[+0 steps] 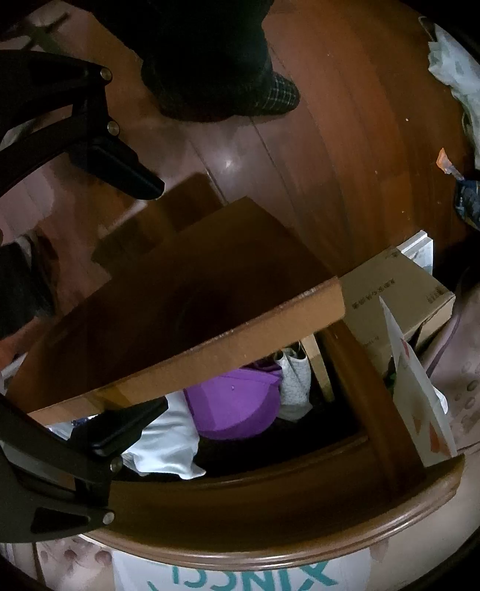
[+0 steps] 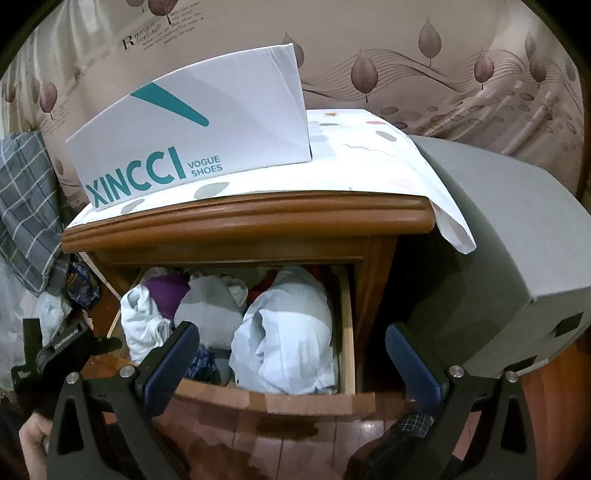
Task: Take underwear out of drawer
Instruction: 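Hook the drawer front with the left gripper and pull it open, then grasp the white rolled sock in the drawer with the left gripper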
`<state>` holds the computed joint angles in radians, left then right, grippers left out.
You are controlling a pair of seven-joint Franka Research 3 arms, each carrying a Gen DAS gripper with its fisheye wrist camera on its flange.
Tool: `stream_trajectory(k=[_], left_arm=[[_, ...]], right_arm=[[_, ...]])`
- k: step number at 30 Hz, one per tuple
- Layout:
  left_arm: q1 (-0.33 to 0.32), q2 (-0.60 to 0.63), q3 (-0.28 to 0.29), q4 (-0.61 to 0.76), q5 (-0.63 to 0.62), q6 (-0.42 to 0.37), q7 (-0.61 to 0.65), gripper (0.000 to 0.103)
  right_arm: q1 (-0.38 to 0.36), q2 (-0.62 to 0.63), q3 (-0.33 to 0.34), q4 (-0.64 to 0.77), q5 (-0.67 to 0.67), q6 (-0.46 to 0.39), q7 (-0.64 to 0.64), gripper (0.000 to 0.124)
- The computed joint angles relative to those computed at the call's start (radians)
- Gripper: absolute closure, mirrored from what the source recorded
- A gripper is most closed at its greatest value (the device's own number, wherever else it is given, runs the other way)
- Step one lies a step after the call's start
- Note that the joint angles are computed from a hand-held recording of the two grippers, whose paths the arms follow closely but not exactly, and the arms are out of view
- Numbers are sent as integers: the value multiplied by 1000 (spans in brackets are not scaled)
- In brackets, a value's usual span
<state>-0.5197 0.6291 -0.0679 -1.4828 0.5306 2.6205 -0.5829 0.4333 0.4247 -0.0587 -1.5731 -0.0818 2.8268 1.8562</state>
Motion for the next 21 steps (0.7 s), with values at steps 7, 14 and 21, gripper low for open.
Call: stream_trajectory(k=[7, 14, 21], left_arm=[[1, -46, -15, -70, -7, 11, 2, 0], [1, -90, -40, -126, -14, -10, 13, 0], [15, -102, -58, -125, -26, -55, 63, 0]], right_arm=[[-2, 0, 6, -2, 5, 1, -12, 21], [3, 6, 3, 6, 6, -8, -13, 21], [0, 16, 12, 23, 13, -29, -34, 21]])
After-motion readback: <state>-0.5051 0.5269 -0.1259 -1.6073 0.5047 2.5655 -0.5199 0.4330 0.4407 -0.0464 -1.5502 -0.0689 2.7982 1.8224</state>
